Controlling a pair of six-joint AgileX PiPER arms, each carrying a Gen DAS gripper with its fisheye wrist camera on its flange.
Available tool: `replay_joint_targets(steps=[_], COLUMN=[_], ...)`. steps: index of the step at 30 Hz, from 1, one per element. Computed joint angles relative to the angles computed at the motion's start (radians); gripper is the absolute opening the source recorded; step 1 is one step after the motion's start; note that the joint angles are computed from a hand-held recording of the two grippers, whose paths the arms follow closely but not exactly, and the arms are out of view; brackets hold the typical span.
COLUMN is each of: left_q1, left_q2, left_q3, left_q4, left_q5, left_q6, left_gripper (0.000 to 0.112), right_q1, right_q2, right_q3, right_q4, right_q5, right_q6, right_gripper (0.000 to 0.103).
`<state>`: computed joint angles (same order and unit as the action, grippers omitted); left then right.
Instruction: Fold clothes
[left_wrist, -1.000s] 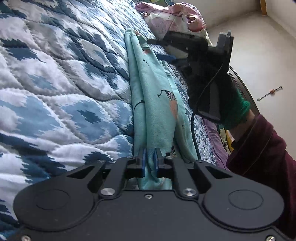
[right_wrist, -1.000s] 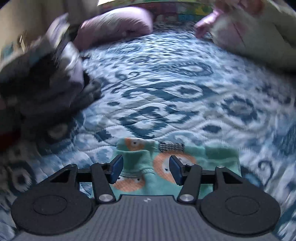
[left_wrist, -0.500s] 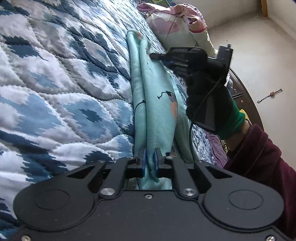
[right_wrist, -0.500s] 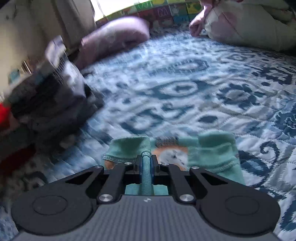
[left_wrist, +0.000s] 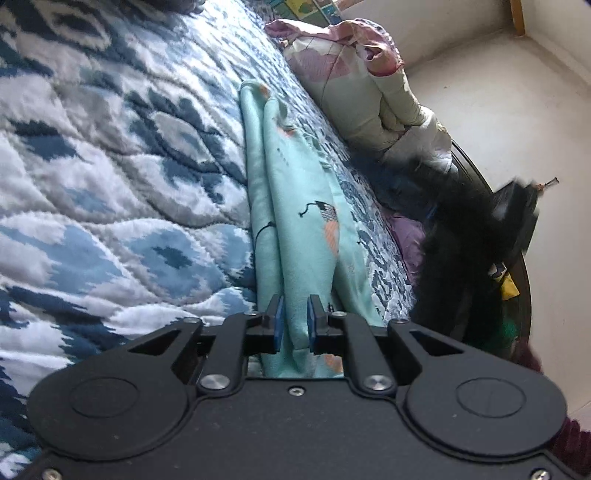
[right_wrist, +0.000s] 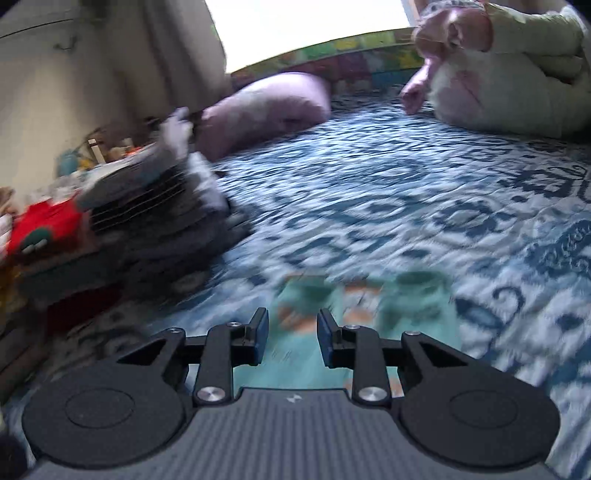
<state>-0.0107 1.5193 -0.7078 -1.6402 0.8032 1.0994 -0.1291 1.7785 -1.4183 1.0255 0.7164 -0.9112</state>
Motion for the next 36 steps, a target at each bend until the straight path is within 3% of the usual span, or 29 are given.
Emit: replay_joint_targets(steps=[2,5,9,15,19,22,26,31,33,36], left_q1=[-0.026,-0.078,-0.114,-0.151,-0.156,-0.207,-0.244,-0.281,-0.255,-0.231], left_q2=[-0.007,-0.018,-0.056,-0.087,-0.086,-0.024,0.105,0.281,0.313,0.32], left_q3=[-0.002,-0.012,-0.008,-0.08,-0.11,-0.198,-0.313,-0.46,-0.475,-0.474], left_q4=[0.0,0.007,-0.029,0.001,-0.078,-0.036,-0.038,0.321,0.305,0.261], left_q5=[-0.026,-0.08,-0.129,-0.323,-0.385,-0.455,-0.429,-0.482,-0.446,-0.412], left_q6=[-0.004,-0.019,0.014,0.038,0.173,0.235,0.361,0.133,0.124,0.15], left_gripper=[0.009,0.009,0.009,0.009,0.009,0.009,0.009,0.009,0.009,0.007], right_q1=[0.015,0.067,0.021,-0.072,-0.089,-0.052,-0.001,0.067,0.076,0.119], right_q2=[-0.025,-0.028,-0.108,-0.233,-0.27,-0.313,-0.35,-0.354,-0.323,-0.314], right_q3=[0.093,0.172,0.222,0.352,0.469,0.549,0.618,0.64,0.644,0.662], right_q4=[-0.027,-0.161,0.022,0.111,0.181,0.26,0.394,0.342,0.344,0.373], right_q5=[-0.015,-0.117,-0.073,0.031,0.026,-0.005,-0.022,-0.037,-0.034,-0.099], right_q6=[-0.043,-0.036,-0.175,-0.266,-0.4,-0.526,-0.714,-0.823,-0.833,-0.909], right_gripper=[0.028,0.028,0.03,0.032,0.033,0.033,0.032,0.032,0.033,0.034])
